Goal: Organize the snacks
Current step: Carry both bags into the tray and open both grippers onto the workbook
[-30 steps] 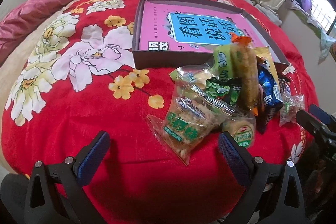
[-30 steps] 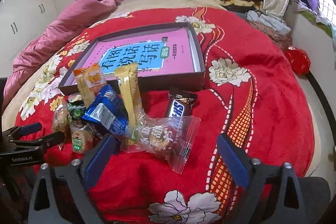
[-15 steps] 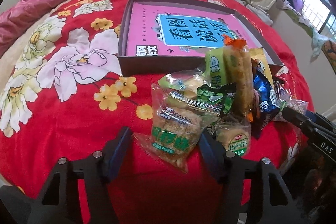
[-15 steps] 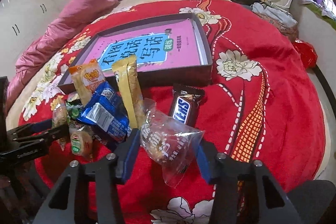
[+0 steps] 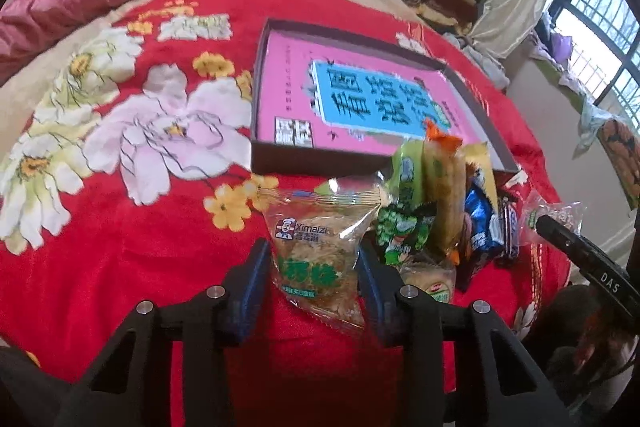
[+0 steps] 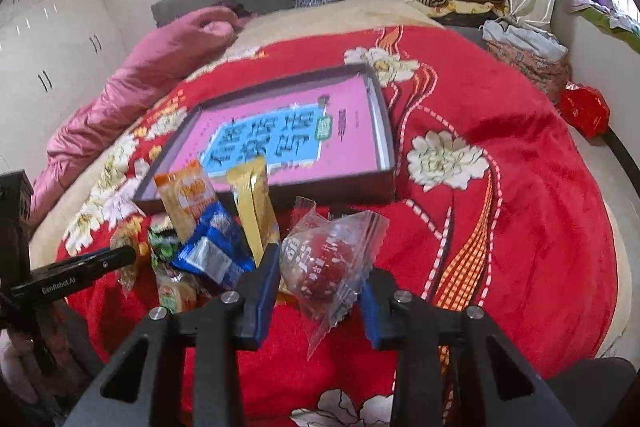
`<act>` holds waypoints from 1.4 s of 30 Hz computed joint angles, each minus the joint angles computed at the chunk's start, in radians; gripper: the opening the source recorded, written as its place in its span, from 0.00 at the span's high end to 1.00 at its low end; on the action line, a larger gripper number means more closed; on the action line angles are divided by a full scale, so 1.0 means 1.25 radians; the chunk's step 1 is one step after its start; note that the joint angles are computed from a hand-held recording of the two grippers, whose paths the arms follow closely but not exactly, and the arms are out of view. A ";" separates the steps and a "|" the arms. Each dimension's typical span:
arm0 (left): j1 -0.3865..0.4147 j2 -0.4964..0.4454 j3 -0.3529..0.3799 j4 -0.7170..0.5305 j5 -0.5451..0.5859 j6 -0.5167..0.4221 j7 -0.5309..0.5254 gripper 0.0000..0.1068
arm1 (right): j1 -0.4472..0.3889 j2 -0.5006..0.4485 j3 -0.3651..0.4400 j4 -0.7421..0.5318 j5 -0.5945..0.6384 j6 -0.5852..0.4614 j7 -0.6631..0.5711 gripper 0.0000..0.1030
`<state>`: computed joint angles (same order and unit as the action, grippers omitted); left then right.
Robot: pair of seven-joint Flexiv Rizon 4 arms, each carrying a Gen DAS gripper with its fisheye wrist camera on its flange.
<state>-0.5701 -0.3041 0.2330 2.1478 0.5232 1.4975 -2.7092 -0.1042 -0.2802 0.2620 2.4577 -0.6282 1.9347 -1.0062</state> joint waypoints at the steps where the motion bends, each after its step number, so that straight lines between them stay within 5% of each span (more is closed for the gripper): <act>1: 0.001 0.005 0.002 0.002 0.001 0.006 -0.003 0.58 | 0.010 0.002 -0.009 0.000 0.013 0.010 -0.007 0.65; 16: 0.050 0.038 -0.030 -0.047 0.073 -0.069 -0.066 0.58 | 0.020 -0.047 -0.038 -0.051 -0.014 0.091 0.014 0.65; 42: 0.073 -0.085 -0.048 -0.202 0.006 -0.106 0.045 0.58 | 0.031 -0.183 -0.016 -0.225 -0.046 0.062 0.011 0.65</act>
<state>-0.4792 -0.4102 0.1730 1.8950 0.5313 1.3650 -2.6532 -0.0659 -0.5090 0.2418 2.1766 -0.6861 2.0119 -0.9928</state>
